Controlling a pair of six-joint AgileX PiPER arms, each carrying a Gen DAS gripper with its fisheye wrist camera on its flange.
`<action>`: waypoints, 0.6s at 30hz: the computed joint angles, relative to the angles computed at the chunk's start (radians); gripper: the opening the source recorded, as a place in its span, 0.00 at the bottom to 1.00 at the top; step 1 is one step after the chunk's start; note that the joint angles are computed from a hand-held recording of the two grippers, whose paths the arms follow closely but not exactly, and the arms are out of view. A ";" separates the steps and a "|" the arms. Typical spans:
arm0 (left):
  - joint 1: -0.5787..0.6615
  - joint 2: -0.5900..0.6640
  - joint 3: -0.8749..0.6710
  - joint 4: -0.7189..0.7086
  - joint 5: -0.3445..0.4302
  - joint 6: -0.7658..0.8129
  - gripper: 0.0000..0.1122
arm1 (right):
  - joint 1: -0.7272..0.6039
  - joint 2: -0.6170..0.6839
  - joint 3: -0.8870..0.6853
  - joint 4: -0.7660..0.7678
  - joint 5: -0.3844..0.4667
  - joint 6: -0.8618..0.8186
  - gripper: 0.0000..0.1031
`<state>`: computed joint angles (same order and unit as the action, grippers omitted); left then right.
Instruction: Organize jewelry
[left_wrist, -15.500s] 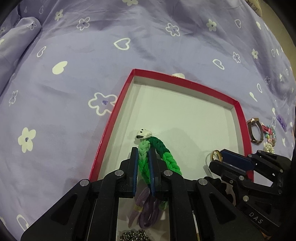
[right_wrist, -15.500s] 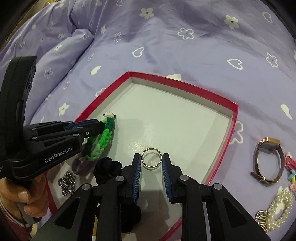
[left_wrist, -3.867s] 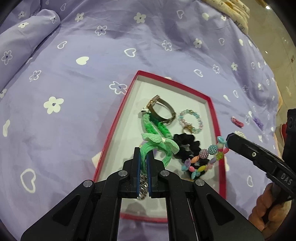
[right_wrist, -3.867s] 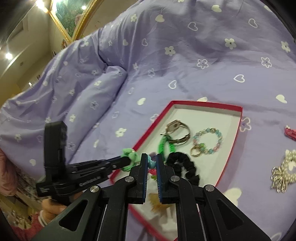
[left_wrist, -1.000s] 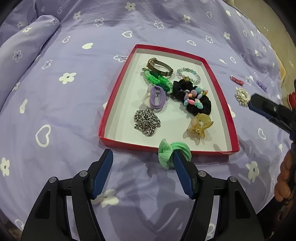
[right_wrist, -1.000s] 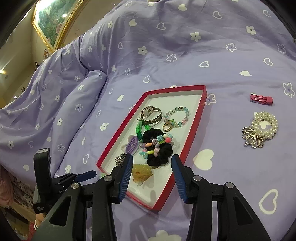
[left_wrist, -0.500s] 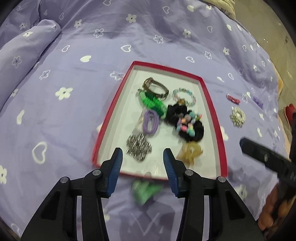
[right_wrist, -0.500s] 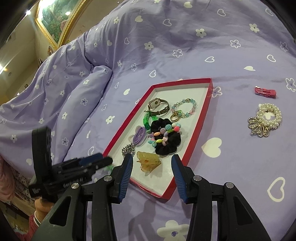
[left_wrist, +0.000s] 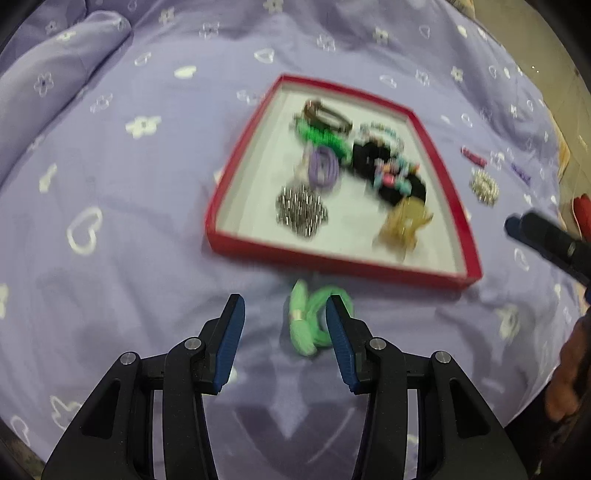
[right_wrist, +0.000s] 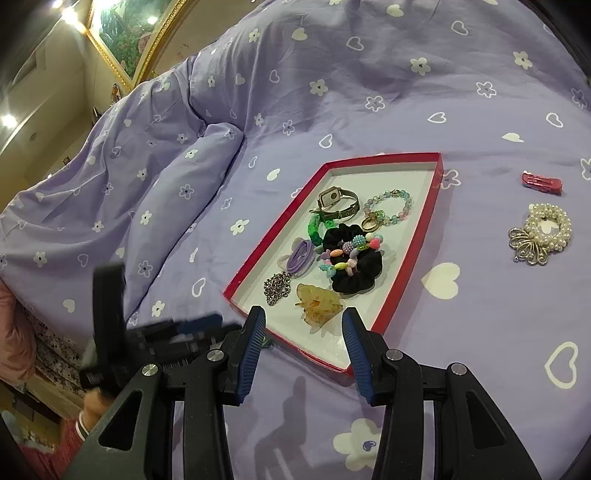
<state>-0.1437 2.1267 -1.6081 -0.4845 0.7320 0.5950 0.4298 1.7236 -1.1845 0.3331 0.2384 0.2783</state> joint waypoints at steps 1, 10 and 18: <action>-0.002 0.007 0.000 -0.003 0.001 -0.003 0.40 | 0.000 0.003 -0.003 -0.007 0.002 0.007 0.45; -0.020 -0.034 0.050 -0.082 -0.011 0.102 0.10 | 0.001 -0.014 0.011 -0.114 -0.003 0.112 0.44; -0.049 -0.003 -0.100 -0.087 0.012 0.038 0.10 | -0.008 -0.024 0.021 -0.102 -0.007 0.105 0.44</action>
<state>-0.1922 2.1236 -1.7081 -0.5711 0.7438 0.6334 0.4220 1.6999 -1.1630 0.2309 0.2314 0.3835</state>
